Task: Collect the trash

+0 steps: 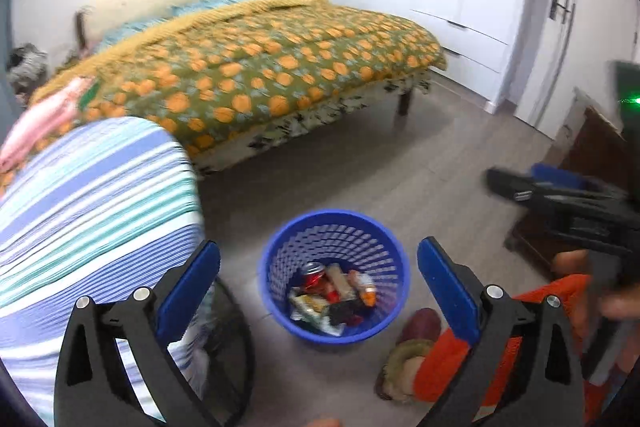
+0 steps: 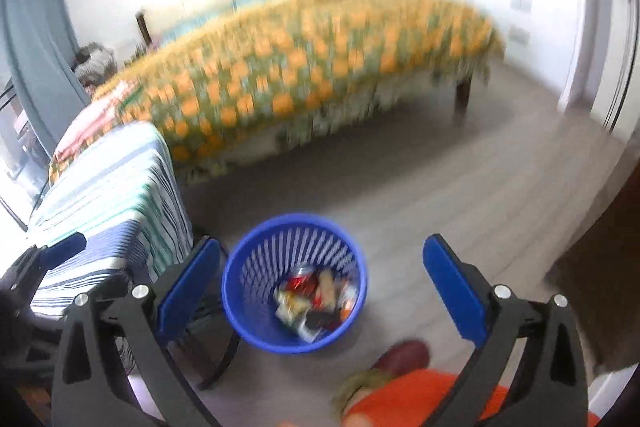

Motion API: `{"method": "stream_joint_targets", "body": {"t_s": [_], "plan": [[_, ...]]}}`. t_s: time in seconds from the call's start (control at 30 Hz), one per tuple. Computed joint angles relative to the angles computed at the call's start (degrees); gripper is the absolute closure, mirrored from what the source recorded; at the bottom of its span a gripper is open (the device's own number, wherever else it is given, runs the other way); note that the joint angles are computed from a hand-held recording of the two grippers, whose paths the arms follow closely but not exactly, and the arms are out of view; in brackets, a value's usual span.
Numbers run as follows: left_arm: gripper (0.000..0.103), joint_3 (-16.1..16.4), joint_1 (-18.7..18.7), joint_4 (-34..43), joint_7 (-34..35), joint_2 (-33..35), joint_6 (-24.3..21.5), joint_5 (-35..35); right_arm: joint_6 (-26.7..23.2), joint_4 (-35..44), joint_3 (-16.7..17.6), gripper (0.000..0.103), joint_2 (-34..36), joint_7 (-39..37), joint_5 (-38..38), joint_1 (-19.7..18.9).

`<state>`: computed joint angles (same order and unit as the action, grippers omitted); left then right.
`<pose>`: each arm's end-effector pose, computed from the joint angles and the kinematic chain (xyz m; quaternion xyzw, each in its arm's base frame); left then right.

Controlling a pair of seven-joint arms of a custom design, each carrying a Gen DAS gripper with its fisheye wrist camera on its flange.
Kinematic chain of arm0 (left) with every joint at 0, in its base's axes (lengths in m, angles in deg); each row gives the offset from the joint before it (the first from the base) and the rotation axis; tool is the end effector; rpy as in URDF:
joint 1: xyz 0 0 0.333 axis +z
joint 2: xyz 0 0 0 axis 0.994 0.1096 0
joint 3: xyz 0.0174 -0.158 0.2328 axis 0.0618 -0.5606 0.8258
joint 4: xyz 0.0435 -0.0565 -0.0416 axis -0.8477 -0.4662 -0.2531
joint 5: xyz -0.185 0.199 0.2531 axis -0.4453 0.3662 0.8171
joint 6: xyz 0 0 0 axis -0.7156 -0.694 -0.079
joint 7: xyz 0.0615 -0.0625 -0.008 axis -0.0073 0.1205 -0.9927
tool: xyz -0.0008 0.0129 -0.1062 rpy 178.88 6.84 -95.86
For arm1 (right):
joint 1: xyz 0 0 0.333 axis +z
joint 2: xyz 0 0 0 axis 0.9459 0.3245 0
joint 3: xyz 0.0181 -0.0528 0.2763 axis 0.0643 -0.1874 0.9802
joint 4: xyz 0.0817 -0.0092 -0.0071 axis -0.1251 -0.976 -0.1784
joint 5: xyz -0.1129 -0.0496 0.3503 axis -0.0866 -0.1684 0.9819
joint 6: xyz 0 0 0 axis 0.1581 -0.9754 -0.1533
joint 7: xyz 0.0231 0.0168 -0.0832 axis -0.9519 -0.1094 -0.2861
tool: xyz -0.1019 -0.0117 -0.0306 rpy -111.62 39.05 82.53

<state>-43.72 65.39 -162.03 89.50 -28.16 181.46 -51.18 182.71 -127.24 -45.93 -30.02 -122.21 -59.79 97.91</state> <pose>0.5084 -0.3497 0.5637 -0.1984 0.8972 -0.3857 0.0835 0.3544 0.2960 0.5638 -0.2810 0.8685 -0.3417 0.2237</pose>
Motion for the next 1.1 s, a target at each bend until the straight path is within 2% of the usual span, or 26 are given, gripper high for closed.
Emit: {"method": "stream_joint_targets", "body": {"t_s": [0.07, 0.13, 0.23, 0.27, 0.5, 0.8, 1.1], "plan": [[0.005, 0.23, 0.05, -1.39, -1.73, -1.4, 0.66, -0.11, -2.08, 2.05, 0.27, 0.004, 0.87, -0.11, 2.69, 0.58], [0.005, 0.5, -0.04, -1.95, -3.7, -2.05, 0.42, 0.91, -0.54, 1.06, -0.23, 0.005, -0.06, -0.73, 3.36, 0.98], [0.005, 0.96, -0.02, -0.95, -5.65, -1.71, -3.03, 4.35, -6.3, 4.93, 0.99, 0.005, 2.65, -2.26, 4.82, 1.49], [0.005, 1.15, -0.02, -0.56, -6.88, -1.48, -4.03, 6.04, -6.79, 5.49, 1.09, 0.005, 3.05, -2.46, 5.03, 2.0], [0.005, 1.72, 0.68, 1.63, -10.58, -0.5, -9.6, 10.16, -7.51, 10.73, 0.22, 0.005, 7.76, -4.3, 10.1, 5.06], [0.005, 1.74, 0.39, 1.61, -14.73, -0.42, -10.25, 15.13, -6.66, 14.16, -1.25, 0.005, 10.81, -6.71, 11.37, 6.8], [0.005, 1.66, 0.15, 2.31, -16.31, 0.37, -10.53, 17.13, -5.15, 13.4, -2.03, 0.005, 10.86, -6.52, 12.75, 7.02]]}}
